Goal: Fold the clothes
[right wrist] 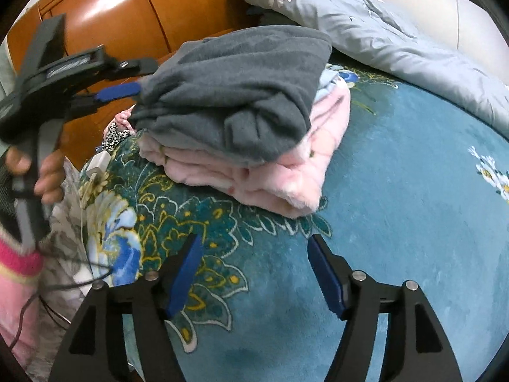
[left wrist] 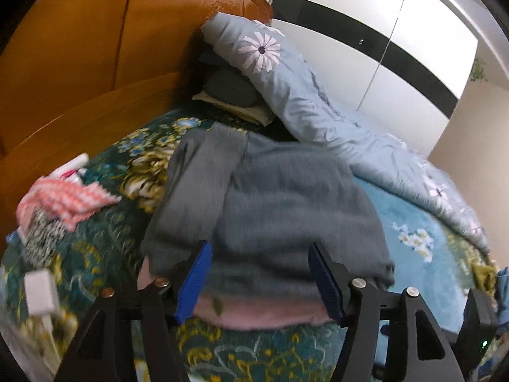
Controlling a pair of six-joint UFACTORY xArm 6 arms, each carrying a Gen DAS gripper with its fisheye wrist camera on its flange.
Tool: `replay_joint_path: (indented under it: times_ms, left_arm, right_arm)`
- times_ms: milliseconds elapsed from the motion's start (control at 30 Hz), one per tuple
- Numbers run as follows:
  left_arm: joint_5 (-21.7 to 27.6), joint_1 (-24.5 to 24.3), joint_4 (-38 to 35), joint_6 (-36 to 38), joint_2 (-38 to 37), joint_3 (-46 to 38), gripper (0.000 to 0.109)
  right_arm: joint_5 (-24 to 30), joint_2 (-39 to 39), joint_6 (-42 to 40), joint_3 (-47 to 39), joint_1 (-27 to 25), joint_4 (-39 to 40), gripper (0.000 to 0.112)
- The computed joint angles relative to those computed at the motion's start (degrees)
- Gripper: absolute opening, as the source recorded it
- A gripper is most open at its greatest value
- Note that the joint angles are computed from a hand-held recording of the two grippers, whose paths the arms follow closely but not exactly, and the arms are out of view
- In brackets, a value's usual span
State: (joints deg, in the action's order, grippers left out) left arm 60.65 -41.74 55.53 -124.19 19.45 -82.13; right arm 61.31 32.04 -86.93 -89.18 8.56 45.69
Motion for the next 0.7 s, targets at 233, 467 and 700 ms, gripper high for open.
replay_joint_path:
  times_ms: [233, 467, 700]
  left_arm:
    - [4.2, -3.2, -7.7, -2.9, 7.3, -5.7, 0.080]
    - [7.7, -4.9, -11.7, -2.9, 13.9, -12.0, 0.089]
    - [12.5, -6.3, -13.5, -0.3, 20.3, -20.1, 0.103]
  right_arm:
    - [-2.0, 0.8, -0.1, 0.9, -0.7, 0.1, 0.071]
    - [-6.3, 0.0, -3.9, 4.2, -1.2, 2.6, 0.081]
    - [-11.0, 0.0, -5.0, 6.2, -1.1, 4.9, 0.096]
